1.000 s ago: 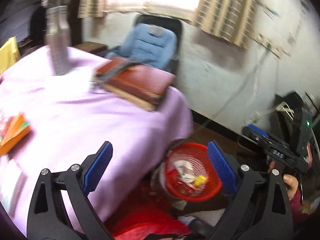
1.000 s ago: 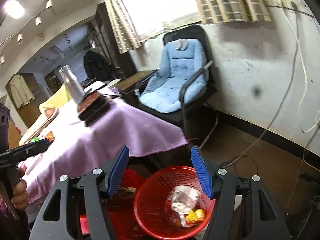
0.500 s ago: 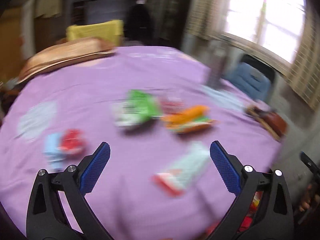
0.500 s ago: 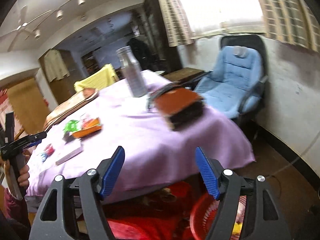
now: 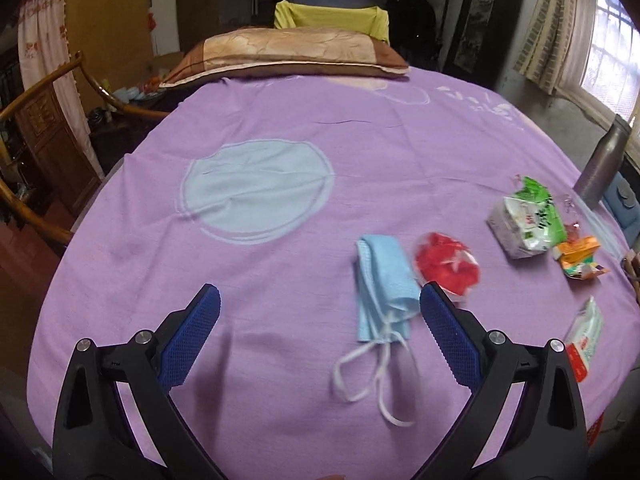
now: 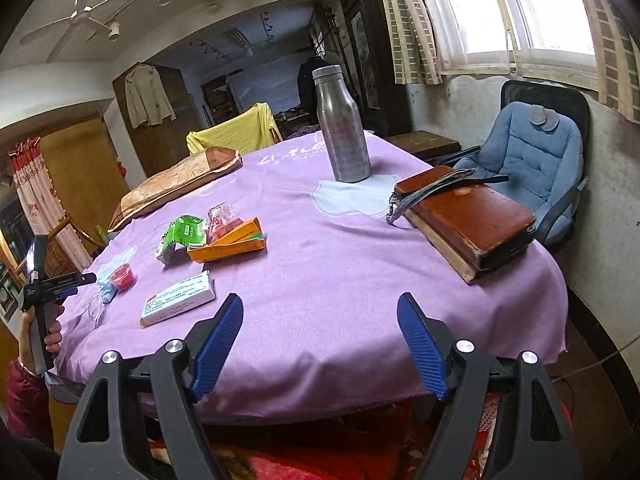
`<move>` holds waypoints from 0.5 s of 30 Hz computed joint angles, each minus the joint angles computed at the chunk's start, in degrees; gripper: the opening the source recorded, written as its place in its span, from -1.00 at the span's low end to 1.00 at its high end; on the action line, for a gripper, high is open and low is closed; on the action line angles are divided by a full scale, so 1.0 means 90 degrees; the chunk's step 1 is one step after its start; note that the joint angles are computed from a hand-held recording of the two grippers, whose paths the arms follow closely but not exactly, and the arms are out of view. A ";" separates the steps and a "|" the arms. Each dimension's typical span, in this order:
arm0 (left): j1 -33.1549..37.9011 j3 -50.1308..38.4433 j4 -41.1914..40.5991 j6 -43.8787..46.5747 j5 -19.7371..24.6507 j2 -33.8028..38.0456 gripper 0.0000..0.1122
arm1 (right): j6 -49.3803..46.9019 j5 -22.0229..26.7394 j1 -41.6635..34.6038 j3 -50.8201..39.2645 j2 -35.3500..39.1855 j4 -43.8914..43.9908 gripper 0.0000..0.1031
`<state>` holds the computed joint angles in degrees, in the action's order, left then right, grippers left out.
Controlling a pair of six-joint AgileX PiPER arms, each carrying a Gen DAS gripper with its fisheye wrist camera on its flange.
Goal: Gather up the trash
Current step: 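Move both tools back over the table toward the blue face mask, then position the left tool over the blue mask and the right tool over the white medicine box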
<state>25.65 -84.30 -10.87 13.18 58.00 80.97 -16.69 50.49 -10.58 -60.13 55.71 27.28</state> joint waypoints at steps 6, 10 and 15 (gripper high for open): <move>-0.0495 -0.0557 0.0611 -0.0341 0.0036 0.0510 0.71 | 0.0104 -0.0023 0.0074 -0.0007 0.0158 -0.0062 0.54; -0.0580 -0.1159 0.0683 -0.0431 0.0345 0.1086 0.72 | -0.0009 -0.0007 -0.0053 0.0017 0.0143 0.0081 0.54; -0.0579 -0.1373 0.0843 -0.0514 0.0477 0.1366 0.71 | -0.0226 0.0071 -0.0282 0.0003 0.0155 0.0302 0.55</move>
<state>20.44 -96.66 -3.28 8.56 62.30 93.27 -18.72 51.12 -13.12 -60.10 57.11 30.00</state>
